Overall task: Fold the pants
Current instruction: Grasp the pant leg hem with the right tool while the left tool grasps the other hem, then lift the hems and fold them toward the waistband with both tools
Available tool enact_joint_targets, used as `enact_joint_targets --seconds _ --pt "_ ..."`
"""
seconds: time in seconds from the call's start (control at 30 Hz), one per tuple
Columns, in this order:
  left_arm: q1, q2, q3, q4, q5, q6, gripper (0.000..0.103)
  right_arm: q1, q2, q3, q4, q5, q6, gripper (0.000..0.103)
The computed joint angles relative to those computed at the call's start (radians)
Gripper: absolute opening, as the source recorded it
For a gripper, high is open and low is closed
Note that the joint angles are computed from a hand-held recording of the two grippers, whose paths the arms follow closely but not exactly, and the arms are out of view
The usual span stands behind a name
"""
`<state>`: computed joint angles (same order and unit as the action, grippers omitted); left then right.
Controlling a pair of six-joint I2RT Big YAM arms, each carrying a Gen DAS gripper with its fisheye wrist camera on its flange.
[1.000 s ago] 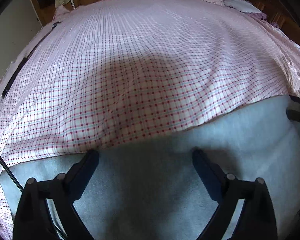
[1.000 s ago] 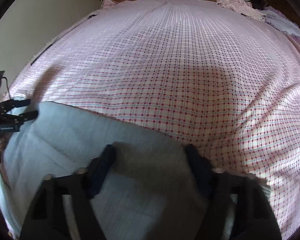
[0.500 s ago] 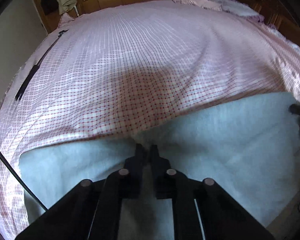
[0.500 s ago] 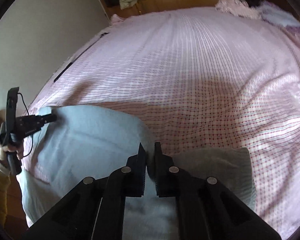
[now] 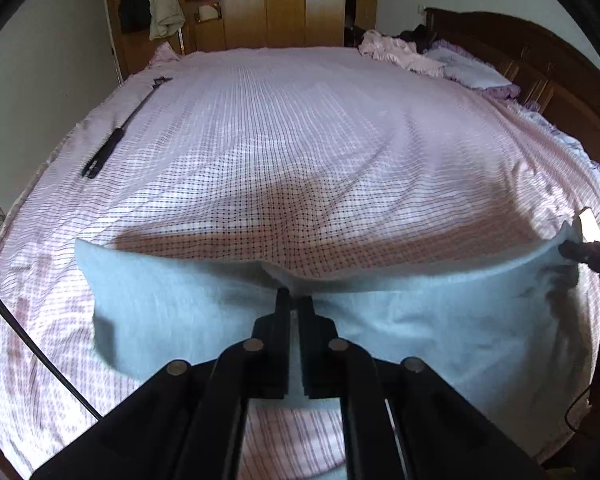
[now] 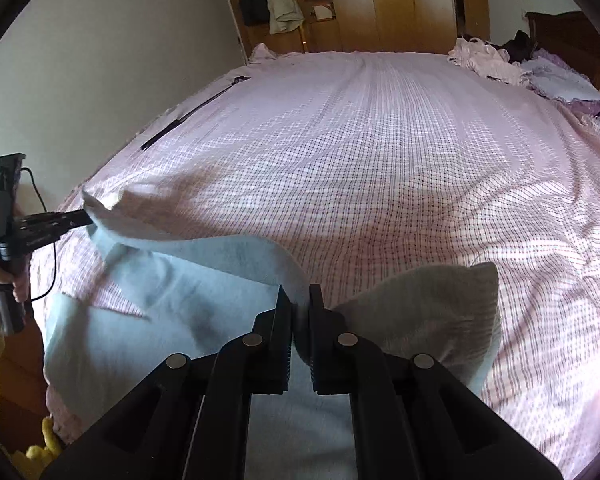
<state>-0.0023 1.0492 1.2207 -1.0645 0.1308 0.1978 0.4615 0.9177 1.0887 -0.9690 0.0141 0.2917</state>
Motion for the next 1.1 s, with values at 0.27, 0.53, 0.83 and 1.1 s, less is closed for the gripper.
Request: enact_joint_targets --seconds 0.27,0.53,0.83,1.1 --pt "0.009 -0.191 -0.079 -0.083 0.02 -0.006 0.004 0.099 -0.095 -0.05 -0.068 0.071 0.077 0.0" --pt "0.004 -0.36 -0.206 -0.162 0.022 -0.029 0.004 0.242 -0.177 -0.133 -0.13 0.17 0.188 0.0" --pt "0.049 -0.477 -0.347 -0.215 0.03 -0.073 0.004 0.349 -0.176 -0.197 -0.208 0.285 0.298 0.014" --pt "0.118 -0.509 -0.407 -0.247 0.033 -0.075 0.004 0.328 -0.239 -0.247 -0.233 0.236 0.405 0.027"
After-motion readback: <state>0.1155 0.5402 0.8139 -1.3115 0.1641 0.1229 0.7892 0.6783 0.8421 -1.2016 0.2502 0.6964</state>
